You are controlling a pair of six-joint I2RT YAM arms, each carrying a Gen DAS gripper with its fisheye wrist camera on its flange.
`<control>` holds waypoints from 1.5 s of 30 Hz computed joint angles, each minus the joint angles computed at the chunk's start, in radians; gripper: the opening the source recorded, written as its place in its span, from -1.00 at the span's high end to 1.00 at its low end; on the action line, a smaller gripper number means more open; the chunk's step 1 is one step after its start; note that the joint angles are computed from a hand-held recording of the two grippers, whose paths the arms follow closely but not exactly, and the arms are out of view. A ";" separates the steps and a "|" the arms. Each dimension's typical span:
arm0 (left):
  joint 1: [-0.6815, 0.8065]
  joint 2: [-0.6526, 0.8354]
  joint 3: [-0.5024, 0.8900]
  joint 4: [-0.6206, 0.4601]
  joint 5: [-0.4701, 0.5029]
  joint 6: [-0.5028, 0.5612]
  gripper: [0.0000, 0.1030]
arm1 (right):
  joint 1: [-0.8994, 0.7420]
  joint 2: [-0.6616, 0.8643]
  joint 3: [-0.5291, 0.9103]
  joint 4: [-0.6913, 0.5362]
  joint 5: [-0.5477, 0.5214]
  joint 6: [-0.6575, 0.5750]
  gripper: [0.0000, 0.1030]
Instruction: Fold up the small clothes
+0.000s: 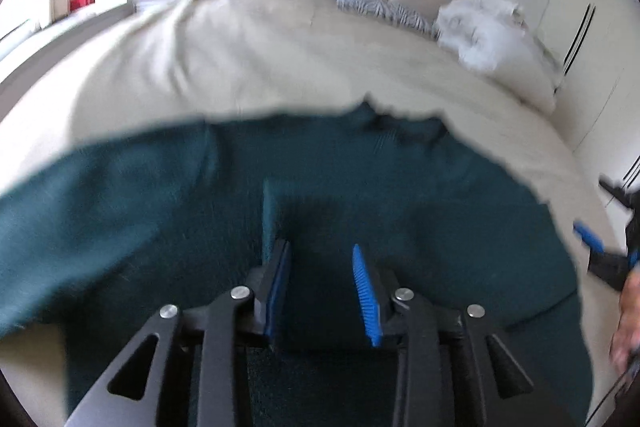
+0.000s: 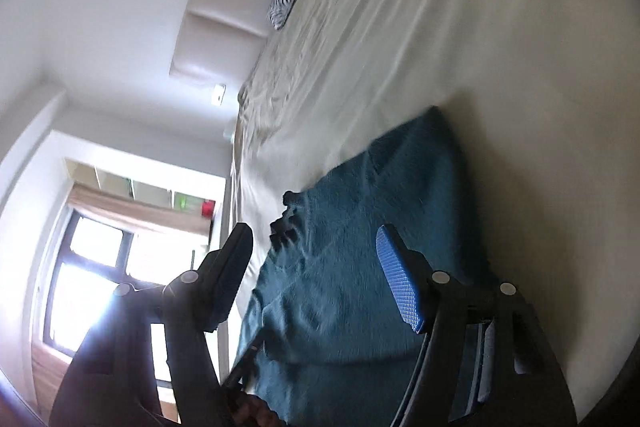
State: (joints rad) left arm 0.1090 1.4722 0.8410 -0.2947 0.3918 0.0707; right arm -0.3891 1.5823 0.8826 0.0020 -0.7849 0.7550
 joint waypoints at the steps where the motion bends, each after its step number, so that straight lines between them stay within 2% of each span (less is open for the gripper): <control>1: 0.008 -0.002 -0.023 0.038 0.016 0.001 0.33 | 0.004 0.056 0.042 -0.027 -0.011 -0.023 -0.25; 3: 0.009 0.002 -0.021 0.043 0.021 -0.001 0.32 | 0.006 0.141 0.107 -0.136 -0.008 -0.100 -0.21; 4: 0.008 0.006 -0.020 0.045 0.022 0.001 0.32 | 0.002 0.170 0.101 -0.151 -0.001 -0.126 -0.20; 5: 0.009 0.009 -0.021 0.049 0.026 0.003 0.32 | -0.005 0.178 0.070 -0.079 -0.024 -0.117 -0.17; 6: 0.012 0.012 -0.024 0.055 0.035 0.002 0.32 | -0.027 0.157 0.010 0.006 -0.060 -0.120 -0.15; 7: 0.016 0.013 -0.026 0.058 0.044 0.000 0.32 | -0.045 0.133 -0.017 0.004 -0.081 -0.135 -0.15; 11: 0.021 0.023 -0.021 0.061 0.055 -0.005 0.32 | -0.082 -0.013 -0.091 -0.077 -0.082 -0.169 -0.23; 12: 0.019 0.023 -0.019 0.059 0.055 -0.006 0.30 | -0.091 -0.051 -0.114 -0.097 -0.083 -0.197 -0.32; 14: 0.037 0.022 -0.008 0.035 0.093 -0.002 0.23 | -0.083 -0.046 -0.114 -0.144 -0.048 -0.241 -0.35; 16: 0.093 0.012 0.023 -0.042 0.165 -0.002 0.22 | -0.085 -0.063 -0.100 -0.233 -0.022 -0.344 -0.28; 17: 0.134 -0.010 0.033 -0.086 0.199 -0.004 0.20 | -0.085 -0.081 -0.095 -0.266 0.003 -0.340 -0.29; 19: 0.267 -0.077 0.042 -0.178 0.302 0.032 -0.13 | -0.096 -0.195 -0.128 -0.270 0.015 -0.257 -0.36; 21: 0.446 -0.114 0.056 -0.271 0.433 0.100 -0.33 | -0.085 -0.336 -0.155 -0.281 0.025 -0.227 -0.36; 22: 0.543 -0.100 0.084 -0.331 0.494 0.136 -0.36 | -0.074 -0.372 -0.153 -0.298 0.030 -0.220 -0.36; 24: 0.764 0.008 0.188 -0.514 0.616 0.265 -0.36 | -0.026 -0.449 -0.147 -0.355 0.025 -0.210 -0.36; 26: 0.949 0.164 0.319 -0.671 0.669 0.370 -0.33 | 0.030 -0.504 -0.151 -0.381 0.031 -0.187 -0.36; 28: 1.096 0.334 0.466 -0.766 0.689 0.386 -0.33 | 0.114 -0.557 -0.169 -0.374 0.056 -0.135 -0.36; 30: 1.191 0.471 0.597 -0.817 0.688 0.344 -0.33 | 0.223 -0.593 -0.204 -0.321 0.093 -0.042 -0.36; 33: 1.268 0.634 0.760 -0.863 0.687 0.269 -0.33 | 0.446 -0.575 -0.230 -0.210 0.223 0.098 -0.36; 35: 1.290 0.714 0.822 -0.851 0.711 0.174 -0.32 | 0.567 -0.522 -0.220 -0.150 0.307 0.153 -0.36; 36: 1.289 0.736 0.838 -0.841 0.720 0.143 -0.25 | 0.617 -0.505 -0.217 -0.136 0.335 0.174 -0.36; 38: 1.273 0.736 0.832 -0.770 0.712 0.054 -0.19 | 0.683 -0.466 -0.211 -0.094 0.378 0.209 -0.36; 41: 1.237 0.719 0.801 -0.603 0.729 -0.101 -0.20 | 0.761 -0.442 -0.200 -0.068 0.429 0.239 -0.36; 42: 1.224 0.724 0.794 -0.541 0.733 -0.164 -0.11 | 0.775 -0.444 -0.195 -0.076 0.440 0.239 -0.36; 43: 1.214 0.739 0.804 -0.503 0.730 -0.215 0.22 | 0.785 -0.451 -0.192 -0.085 0.449 0.239 -0.36; 44: 1.209 0.762 0.832 -0.506 0.728 -0.242 0.41 | 0.761 -0.421 -0.184 -0.068 0.427 0.225 -0.36; 45: 1.201 0.782 0.859 -0.511 0.716 -0.270 0.70 | 0.757 -0.431 -0.187 -0.072 0.426 0.224 -0.36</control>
